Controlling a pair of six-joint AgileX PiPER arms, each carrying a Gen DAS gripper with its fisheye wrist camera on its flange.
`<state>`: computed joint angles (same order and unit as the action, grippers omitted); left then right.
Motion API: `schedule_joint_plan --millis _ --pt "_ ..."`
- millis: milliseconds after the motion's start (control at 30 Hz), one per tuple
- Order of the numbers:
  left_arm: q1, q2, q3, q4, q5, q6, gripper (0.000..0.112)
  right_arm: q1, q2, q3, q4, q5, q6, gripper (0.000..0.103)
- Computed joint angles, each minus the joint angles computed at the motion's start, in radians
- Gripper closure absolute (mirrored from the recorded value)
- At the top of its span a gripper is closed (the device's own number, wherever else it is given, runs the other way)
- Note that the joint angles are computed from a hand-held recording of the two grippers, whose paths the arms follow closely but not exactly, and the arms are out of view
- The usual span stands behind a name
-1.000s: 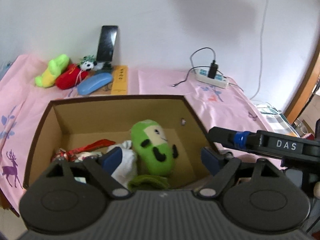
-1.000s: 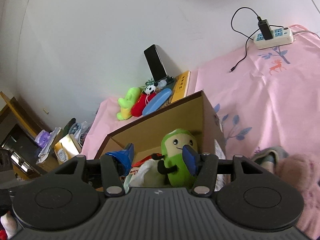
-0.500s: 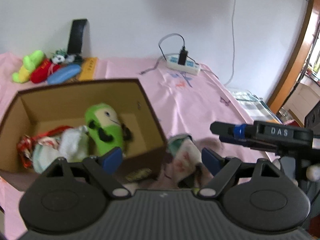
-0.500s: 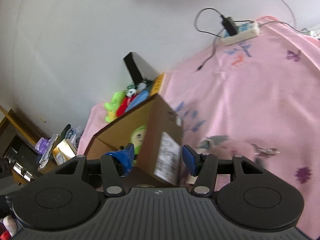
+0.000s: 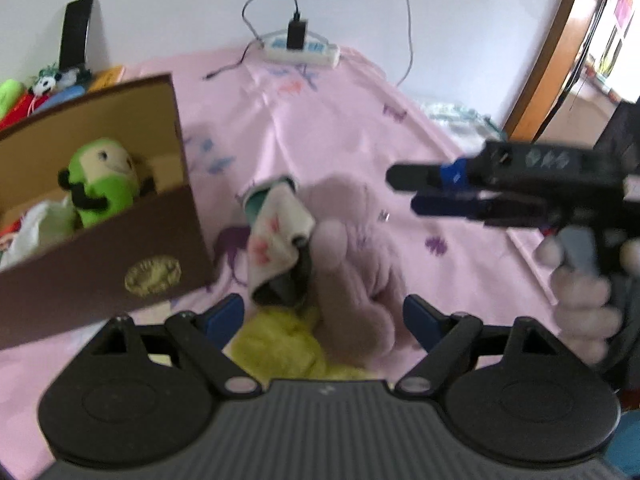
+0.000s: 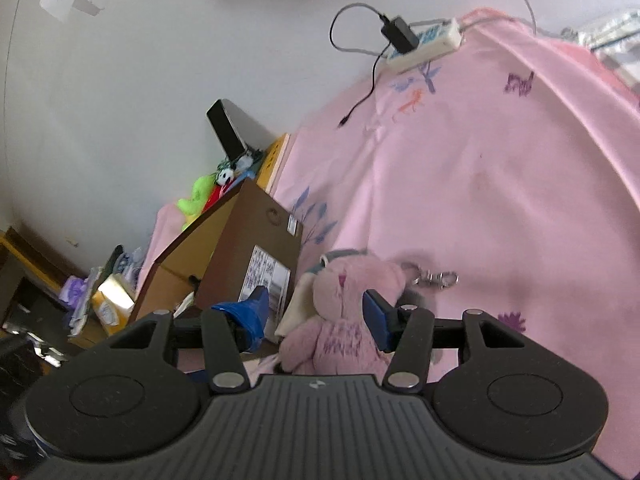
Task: Organize soft objects
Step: 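Grasp the yellow fluffy cloth from the bed with the right gripper, then carry the yellow cloth into the box and open the right gripper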
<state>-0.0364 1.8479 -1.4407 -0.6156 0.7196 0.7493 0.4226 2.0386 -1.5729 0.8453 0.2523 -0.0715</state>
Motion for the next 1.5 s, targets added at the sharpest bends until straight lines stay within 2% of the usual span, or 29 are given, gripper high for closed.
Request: schedule_joint_plan --millis 100,267,433,533,667,767,833,1100,1300,1500 --pt "-0.01 0.013 0.015 0.073 -0.019 -0.075 0.027 -0.021 0.002 0.012 0.209 0.059 -0.222 0.067" --pt "0.009 0.038 0.023 0.121 -0.01 -0.164 0.027 -0.038 0.059 -0.065 0.298 0.215 -0.362 0.067" --pt "0.015 0.05 0.039 0.109 -0.018 -0.185 0.028 -0.025 0.155 -0.223 0.215 0.374 -0.32 0.067" --pt "0.011 0.056 0.047 0.102 -0.029 -0.179 0.031 -0.006 0.225 -0.352 0.102 0.458 -0.223 0.067" --pt "0.018 0.079 0.038 0.07 -0.009 -0.136 0.054 0.02 0.295 -0.488 -0.042 0.522 -0.096 0.067" --pt "0.028 0.086 0.038 0.02 -0.008 -0.082 0.064 0.034 0.333 -0.561 -0.111 0.563 -0.014 0.067" --pt "0.042 0.09 0.034 -0.011 0.001 -0.053 0.066 0.041 0.363 -0.616 -0.142 0.598 0.036 0.067" --pt "0.139 0.077 0.024 -0.191 0.073 0.125 0.071 0.03 0.345 -0.56 -0.051 0.568 0.063 0.075" --pt "0.187 0.081 -0.043 -0.252 0.16 0.205 0.071 0.046 0.291 -0.493 -0.01 0.472 0.058 0.082" --pt "0.251 0.093 -0.13 -0.334 0.241 0.287 0.071 0.074 0.285 -0.542 -0.031 0.395 0.105 0.085"
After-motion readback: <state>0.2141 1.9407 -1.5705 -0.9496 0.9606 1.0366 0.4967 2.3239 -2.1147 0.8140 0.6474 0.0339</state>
